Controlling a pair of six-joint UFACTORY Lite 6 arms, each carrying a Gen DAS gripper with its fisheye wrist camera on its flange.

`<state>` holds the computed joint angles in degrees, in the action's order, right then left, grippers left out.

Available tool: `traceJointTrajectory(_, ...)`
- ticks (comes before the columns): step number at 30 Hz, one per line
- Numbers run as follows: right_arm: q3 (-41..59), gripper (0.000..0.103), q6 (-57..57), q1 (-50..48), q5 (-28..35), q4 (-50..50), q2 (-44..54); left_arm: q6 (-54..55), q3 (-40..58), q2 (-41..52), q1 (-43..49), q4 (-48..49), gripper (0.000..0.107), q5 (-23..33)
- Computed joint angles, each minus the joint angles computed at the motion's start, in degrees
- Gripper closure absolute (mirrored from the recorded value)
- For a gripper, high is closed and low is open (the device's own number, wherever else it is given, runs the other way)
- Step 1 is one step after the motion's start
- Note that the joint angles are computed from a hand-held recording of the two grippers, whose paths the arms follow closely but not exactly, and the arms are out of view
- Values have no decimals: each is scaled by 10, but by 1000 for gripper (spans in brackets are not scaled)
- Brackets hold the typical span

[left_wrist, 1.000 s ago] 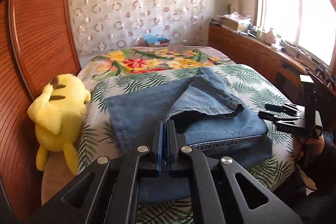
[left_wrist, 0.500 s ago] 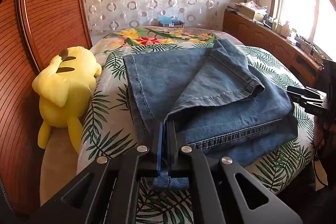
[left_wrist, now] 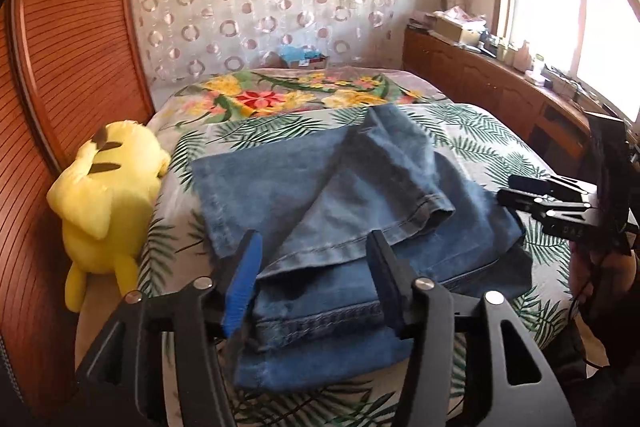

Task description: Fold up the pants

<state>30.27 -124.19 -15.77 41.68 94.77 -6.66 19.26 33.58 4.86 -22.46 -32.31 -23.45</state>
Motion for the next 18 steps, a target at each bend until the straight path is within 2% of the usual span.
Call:
traceJointTrajectory(4, -2, 48, -36, 41, -23, 44, 22, -19, 72, 69, -20, 23, 50, 13)
traceJointTrajectory(8, 3, 48, -85, 76, -52, 99, 53, -73, 163, 153, -35, 90, 50, 49)
traceJointTrajectory(11, 9, 48, -92, 79, -49, 109, 61, -50, 228, 210, -51, 70, 50, 75)
traceJointTrajectory(14, 1, 48, -112, 78, -44, 127, 61, 46, 284, 261, -60, -23, 50, 94)
traceJointTrajectory(16, -8, 48, -131, 79, -41, 145, 56, 78, 300, 276, -61, -54, 62, 100)
traceJointTrajectory(18, -20, 48, -146, 76, -37, 152, 48, 119, 311, 286, -61, -91, 88, 106)
